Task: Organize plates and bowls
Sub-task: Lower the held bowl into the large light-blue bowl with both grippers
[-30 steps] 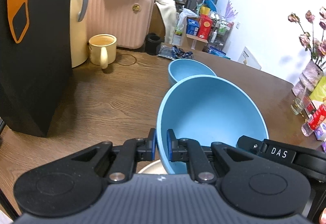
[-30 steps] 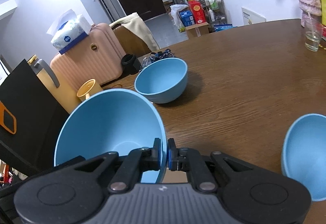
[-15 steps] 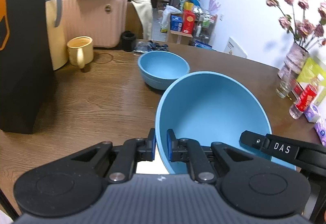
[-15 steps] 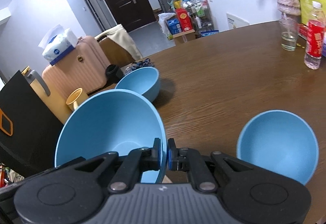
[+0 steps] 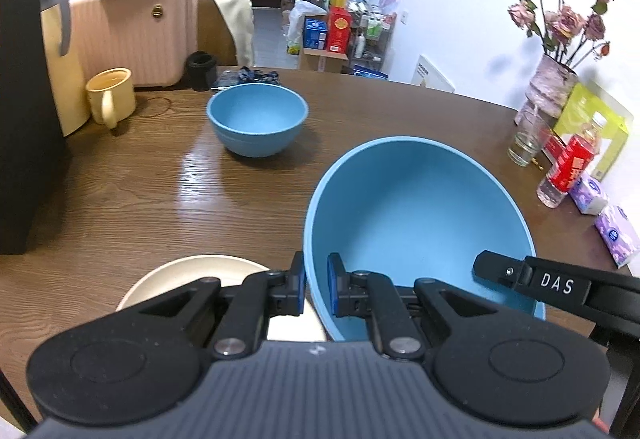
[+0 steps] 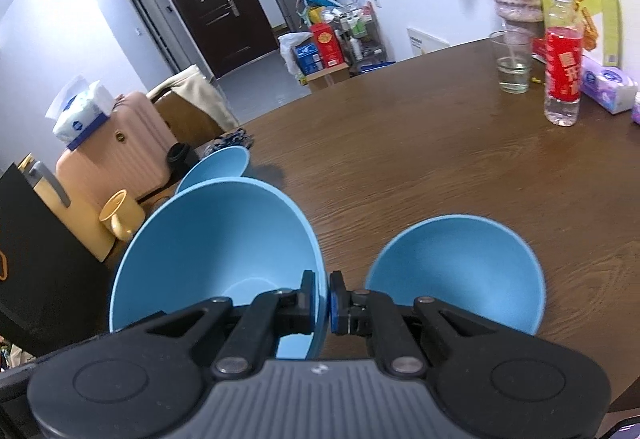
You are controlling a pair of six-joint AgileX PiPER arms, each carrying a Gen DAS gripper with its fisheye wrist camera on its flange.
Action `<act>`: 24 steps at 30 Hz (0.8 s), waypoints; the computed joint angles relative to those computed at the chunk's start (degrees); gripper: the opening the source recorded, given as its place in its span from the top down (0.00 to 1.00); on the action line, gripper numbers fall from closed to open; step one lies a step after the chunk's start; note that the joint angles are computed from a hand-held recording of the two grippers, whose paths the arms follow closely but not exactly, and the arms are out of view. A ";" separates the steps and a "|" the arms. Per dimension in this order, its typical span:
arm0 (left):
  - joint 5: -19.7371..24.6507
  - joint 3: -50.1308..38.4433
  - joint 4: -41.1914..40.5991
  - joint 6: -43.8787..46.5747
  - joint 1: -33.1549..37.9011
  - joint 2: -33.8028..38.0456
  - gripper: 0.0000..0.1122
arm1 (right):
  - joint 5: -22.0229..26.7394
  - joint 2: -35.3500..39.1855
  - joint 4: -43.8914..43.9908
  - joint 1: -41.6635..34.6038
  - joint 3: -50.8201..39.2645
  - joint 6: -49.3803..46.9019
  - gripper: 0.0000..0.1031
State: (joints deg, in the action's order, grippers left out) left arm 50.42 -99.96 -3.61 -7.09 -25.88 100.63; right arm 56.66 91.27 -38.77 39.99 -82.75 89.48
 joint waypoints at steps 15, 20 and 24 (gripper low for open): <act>1.65 -4.21 3.32 -5.09 -7.87 2.97 0.90 | 1.39 -8.46 -0.11 -3.29 8.23 -1.59 0.94; 3.44 -6.28 3.99 -6.11 -9.99 4.29 0.90 | 1.44 -11.09 1.13 -4.57 10.94 -2.65 0.94; 3.42 -6.46 5.13 -7.33 -11.69 4.40 0.90 | 1.81 -12.84 1.39 -5.20 12.55 -3.42 0.94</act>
